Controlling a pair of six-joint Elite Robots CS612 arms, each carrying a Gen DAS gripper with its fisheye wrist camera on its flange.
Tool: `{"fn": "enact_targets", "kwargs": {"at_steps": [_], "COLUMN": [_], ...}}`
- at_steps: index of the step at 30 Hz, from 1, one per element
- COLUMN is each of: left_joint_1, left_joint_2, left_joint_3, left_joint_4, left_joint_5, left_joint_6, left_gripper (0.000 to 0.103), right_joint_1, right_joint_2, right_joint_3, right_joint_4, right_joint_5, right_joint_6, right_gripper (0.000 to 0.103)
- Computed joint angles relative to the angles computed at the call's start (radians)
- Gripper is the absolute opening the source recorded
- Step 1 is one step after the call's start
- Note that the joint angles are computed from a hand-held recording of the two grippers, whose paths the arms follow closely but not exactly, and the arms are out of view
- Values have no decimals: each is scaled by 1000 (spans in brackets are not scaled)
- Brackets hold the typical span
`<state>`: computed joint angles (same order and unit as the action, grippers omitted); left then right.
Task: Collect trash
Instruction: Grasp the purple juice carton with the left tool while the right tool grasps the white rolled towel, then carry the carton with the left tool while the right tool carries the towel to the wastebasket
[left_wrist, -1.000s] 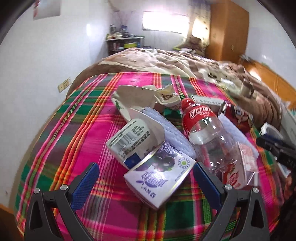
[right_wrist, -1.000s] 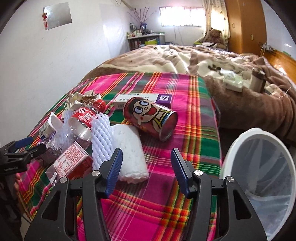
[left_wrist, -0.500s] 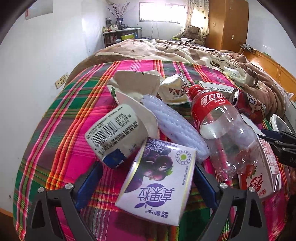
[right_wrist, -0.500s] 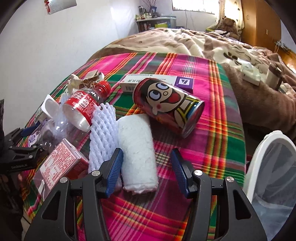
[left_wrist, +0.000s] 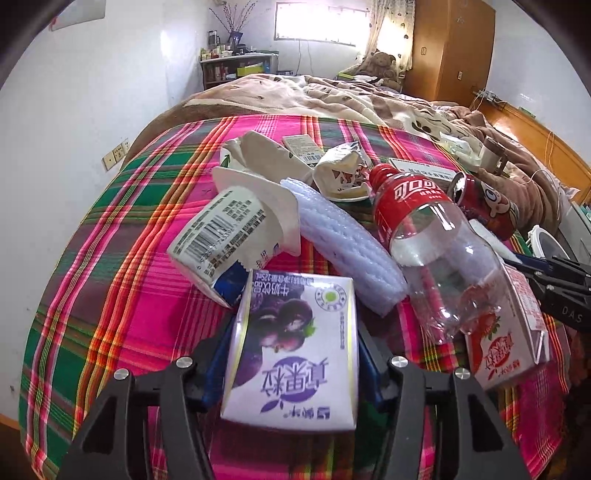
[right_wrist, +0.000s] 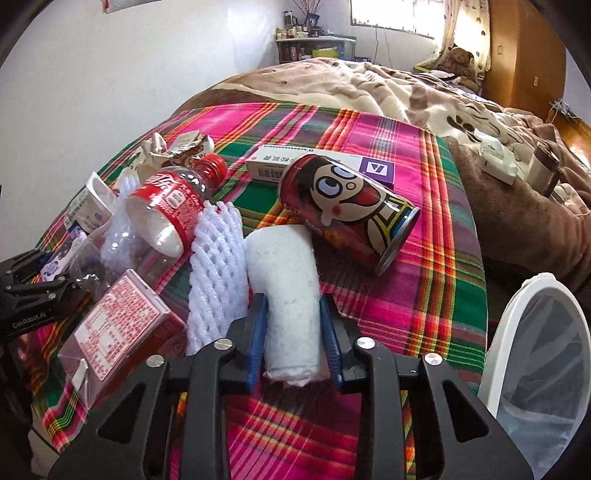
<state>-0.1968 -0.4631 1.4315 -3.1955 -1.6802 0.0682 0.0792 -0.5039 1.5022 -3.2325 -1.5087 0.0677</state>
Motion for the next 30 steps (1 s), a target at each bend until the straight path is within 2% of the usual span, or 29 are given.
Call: {"fn": "enact_targets", "kwargs": {"at_steps": [7,14,20,25,30], "left_joint_1": [0,1,-1,-17,-41], "left_joint_2": [-15,-30,-59,-91,-112], "left_joint_3": [34,72,123,166,188], "left_joint_4": [-39,-88,-169,-246,-285], "left_joint_5": [-10,-19,-27,-28,-65], "left_joint_6": [-29,-53,-53,-33,-12], "left_gripper": [56,55,55,55,55], "right_joint_1": [-14,-13,-14,-20,-29], "right_joint_2": [-6,-20,-34,-52,-72], "right_joint_3": [30,60,99,140,185], "right_joint_4": [-76,-120,-190,-263,-330], "right_joint_5": [28,21,23,19,-10], "right_joint_6": [66,82,100,124,142], "right_gripper": [25,25,25,25,25]}}
